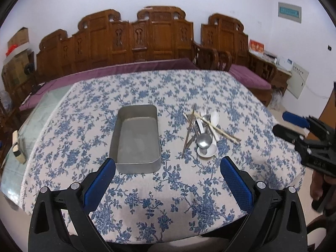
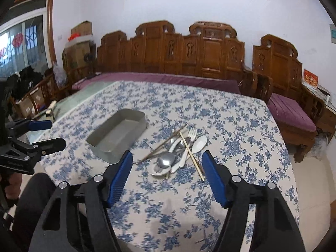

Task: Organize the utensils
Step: 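Reach the right tool into the utensil pile and grasp a light wooden chopstick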

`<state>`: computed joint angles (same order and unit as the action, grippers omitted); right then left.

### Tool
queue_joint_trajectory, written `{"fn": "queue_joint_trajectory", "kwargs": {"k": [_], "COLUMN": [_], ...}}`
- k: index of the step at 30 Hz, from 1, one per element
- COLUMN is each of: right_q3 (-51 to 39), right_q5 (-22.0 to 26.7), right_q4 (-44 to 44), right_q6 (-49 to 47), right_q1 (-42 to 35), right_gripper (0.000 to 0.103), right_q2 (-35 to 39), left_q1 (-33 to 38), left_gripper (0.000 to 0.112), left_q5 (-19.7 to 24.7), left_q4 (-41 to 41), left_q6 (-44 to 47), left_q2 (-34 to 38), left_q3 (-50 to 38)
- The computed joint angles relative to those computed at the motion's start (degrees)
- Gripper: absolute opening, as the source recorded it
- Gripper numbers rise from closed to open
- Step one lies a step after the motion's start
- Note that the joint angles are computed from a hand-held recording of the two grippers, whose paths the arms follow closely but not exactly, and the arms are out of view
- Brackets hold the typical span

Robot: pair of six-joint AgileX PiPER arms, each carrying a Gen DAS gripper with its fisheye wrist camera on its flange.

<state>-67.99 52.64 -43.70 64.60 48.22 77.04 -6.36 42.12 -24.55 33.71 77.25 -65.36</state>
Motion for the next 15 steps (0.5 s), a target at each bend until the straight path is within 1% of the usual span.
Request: {"fn": "queue_joint_trajectory", "kwargs": {"k": [4,7,11,15], "right_q3": [1.21,2.59,3.97,3.72], "right_q5": [-5.96,-10.66,-17.15,-21.22], "right_q4": [5.8,9.02,15.87,21.64], "right_q6": [-7.97,-12.72,-20.73,-28.77], "right_q1": [-7.27,-11.85,-18.27,-23.05], "right_gripper": [0.065,0.06,0.05,0.044], "right_q2": [2.09,4.63,9.29,14.9], "left_q1": [-1.78,-2.1,-3.14,-4.87], "left_gripper": [0.097,0.097,0.097,0.097], "left_q5": [-0.74,-0.62,-0.69,-3.61], "left_q4": [2.78,3.65,6.0,9.63], "left_q6": [-1.04,-1.41,-2.92,-4.75], "left_q2": [3.72,6.15,9.33,10.8], "left_q3": [-1.68,-3.59,-5.88,-6.0]}}
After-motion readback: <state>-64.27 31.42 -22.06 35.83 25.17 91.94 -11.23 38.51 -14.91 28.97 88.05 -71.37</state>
